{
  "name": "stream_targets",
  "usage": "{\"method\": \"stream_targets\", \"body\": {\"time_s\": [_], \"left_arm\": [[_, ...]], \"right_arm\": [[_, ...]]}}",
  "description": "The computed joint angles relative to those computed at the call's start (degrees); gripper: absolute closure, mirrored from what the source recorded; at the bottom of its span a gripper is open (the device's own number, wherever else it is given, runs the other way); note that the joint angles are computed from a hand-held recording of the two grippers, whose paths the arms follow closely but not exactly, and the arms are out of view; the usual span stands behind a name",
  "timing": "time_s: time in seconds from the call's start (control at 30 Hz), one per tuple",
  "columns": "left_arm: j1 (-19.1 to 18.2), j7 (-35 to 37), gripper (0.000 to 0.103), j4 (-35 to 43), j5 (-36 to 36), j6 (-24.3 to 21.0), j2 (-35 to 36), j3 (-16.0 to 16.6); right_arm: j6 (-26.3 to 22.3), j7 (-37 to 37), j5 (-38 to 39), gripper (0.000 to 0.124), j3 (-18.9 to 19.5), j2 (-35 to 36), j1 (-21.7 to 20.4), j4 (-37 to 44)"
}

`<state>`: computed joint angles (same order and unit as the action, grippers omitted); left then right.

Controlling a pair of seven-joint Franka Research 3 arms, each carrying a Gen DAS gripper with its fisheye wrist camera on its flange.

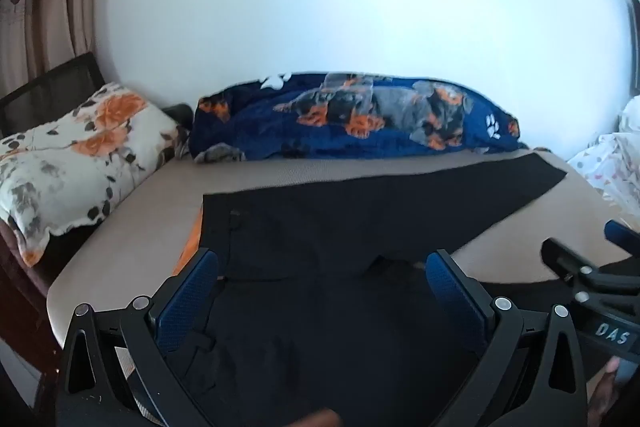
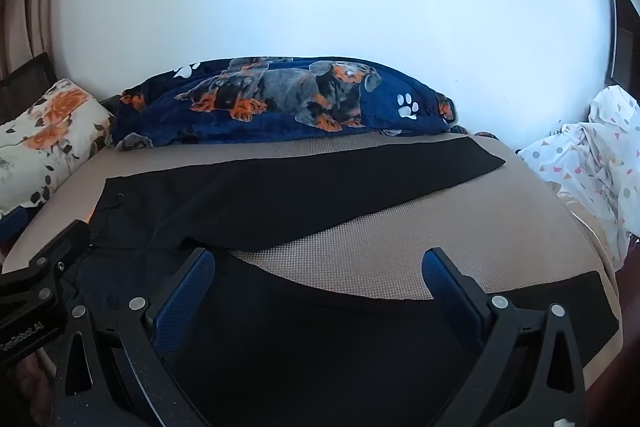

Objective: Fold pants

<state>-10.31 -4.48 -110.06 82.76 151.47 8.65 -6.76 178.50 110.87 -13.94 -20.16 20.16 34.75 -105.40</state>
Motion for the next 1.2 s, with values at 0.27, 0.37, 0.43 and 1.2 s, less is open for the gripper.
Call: {"method": "stream_targets", "body": {"time_s": [0.27,0.37,0.43,1.2], "left_arm": [[2.16,0.05,0.0,-4.72,-5.45,8.43,-0.32,0.03],[1.78,-0.89,0.0,-4.06,-4.94,9.86,-0.37,0.92],[1.13,-5.36,0.0,-3.96,0.75,8.24,-0.74,1.21],[22.18,59.51,0.001,7.78,-51.59,14.84,13.94,-3.66]], "right_arm": [[-0.13,0.95,-0.63,0.021,-0.81,0.6,0.5,0.72],[-1.09,-0.59,0.39,0.021,1.17,1.1,-1.41,1.78],[-1.13,-2.18,1.86,0.021,3.59,1.3,-3.68,1.93],[-9.31,-11.42,10.15,0.021,13.0,8.51,-10.49,11.34]]}}
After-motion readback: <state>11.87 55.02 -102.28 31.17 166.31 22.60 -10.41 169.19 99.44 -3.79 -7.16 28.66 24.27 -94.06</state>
